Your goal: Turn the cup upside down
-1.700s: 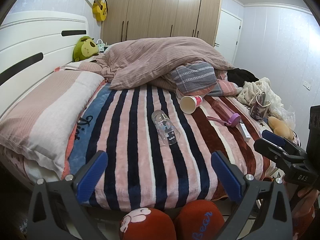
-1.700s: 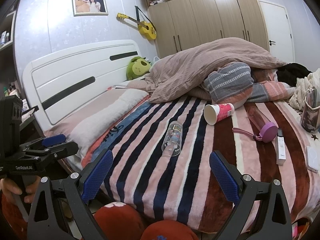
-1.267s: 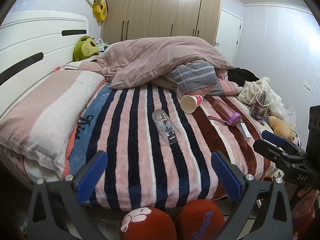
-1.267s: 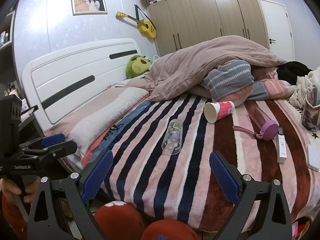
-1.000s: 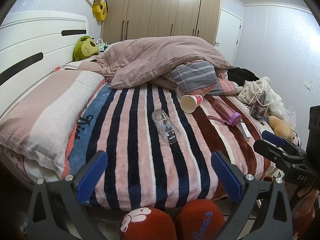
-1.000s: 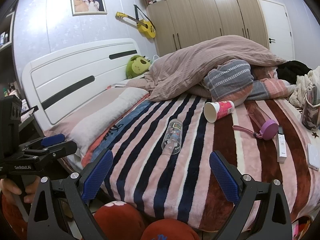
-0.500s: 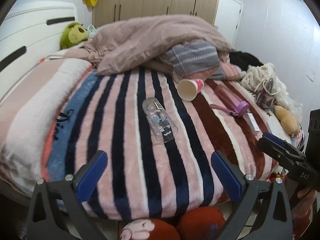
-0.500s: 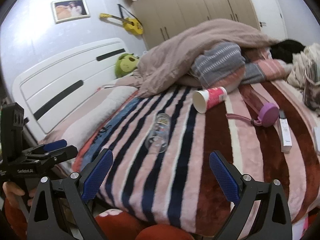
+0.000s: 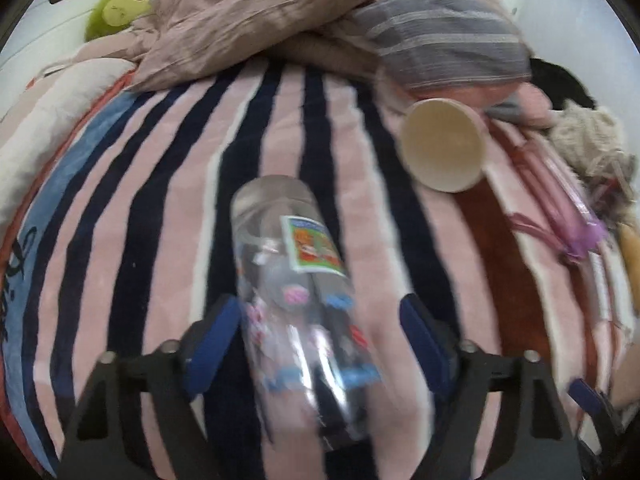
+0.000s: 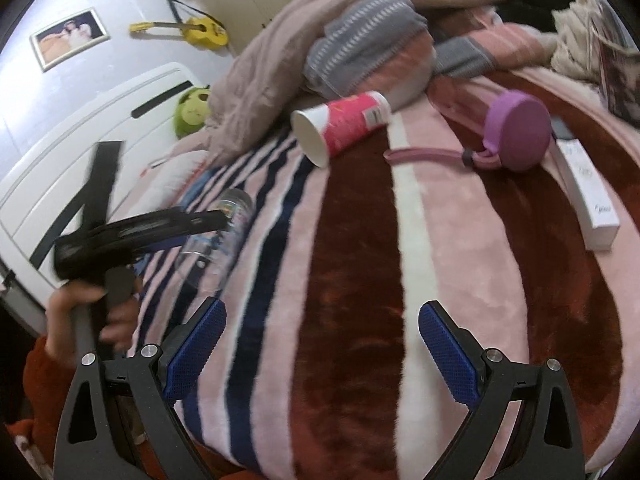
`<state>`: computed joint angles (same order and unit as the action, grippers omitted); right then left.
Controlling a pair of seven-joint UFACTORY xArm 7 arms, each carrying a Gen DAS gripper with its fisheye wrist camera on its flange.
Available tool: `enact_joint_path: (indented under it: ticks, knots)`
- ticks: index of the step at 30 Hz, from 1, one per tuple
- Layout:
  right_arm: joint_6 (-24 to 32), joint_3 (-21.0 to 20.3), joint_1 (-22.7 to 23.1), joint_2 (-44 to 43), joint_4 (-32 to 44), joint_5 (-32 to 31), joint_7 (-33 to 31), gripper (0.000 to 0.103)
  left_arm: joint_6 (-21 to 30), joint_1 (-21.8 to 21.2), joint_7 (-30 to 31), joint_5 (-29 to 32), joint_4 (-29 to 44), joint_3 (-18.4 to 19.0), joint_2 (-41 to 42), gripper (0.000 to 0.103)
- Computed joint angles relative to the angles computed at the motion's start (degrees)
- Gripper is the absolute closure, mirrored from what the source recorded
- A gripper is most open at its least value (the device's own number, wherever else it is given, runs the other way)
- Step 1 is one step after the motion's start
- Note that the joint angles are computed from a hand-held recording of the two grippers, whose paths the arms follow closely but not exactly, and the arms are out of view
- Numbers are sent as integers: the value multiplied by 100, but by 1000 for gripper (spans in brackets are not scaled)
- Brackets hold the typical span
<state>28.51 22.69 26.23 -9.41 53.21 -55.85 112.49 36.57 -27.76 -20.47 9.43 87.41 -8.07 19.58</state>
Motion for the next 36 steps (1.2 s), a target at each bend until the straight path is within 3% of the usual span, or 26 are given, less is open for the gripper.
enact_joint_path:
  ticks: [5, 8, 14, 19, 22, 25, 28, 31, 36]
  knots:
    - [-105, -43, -2, 117, 24, -23, 5, 6, -466, 198, 267, -217, -528, -86, -271, 42]
    - [-115, -58, 44, 214, 182, -82, -31, 6, -636, 420, 860, -630, -1002, -255, -622, 43]
    - [-520, -149, 188, 487, 638, -337, -81, 6, -659, 800, 2600, -2561, -2370, -441, -1828, 46]
    - [-1589, -481, 364, 1517, 1603, -420, -338, 6, -593, 679, 3486, -3814, -3018, -180, -2416, 45]
    - [-2050, -453, 362, 2379, 2314, 369, -1060, 6, -570, 589, 4100, -4668, -3240, -2, -2564, 45]
    - [-1656, -3, 133, 3170, 3052, 1589, -2101, 6, -437, 563, 4747, -5467, -3346, 154, -2618, 45]
    - [-1513, 202, 14, 3694, 3521, 2308, -2702, 10, -326, 604, 5196, -6021, -3396, 220, -2634, 45]
    - [-1506, 267, -29, 4098, 3895, 2786, -3047, 16, -227, 642, 5570, -6408, -3423, 236, -2629, 45]
    - [-710, 77, 261, 4563, 4778, 3219, -3571, 19, -112, 723, 5984, -6932, -3483, 233, -2635, 45]
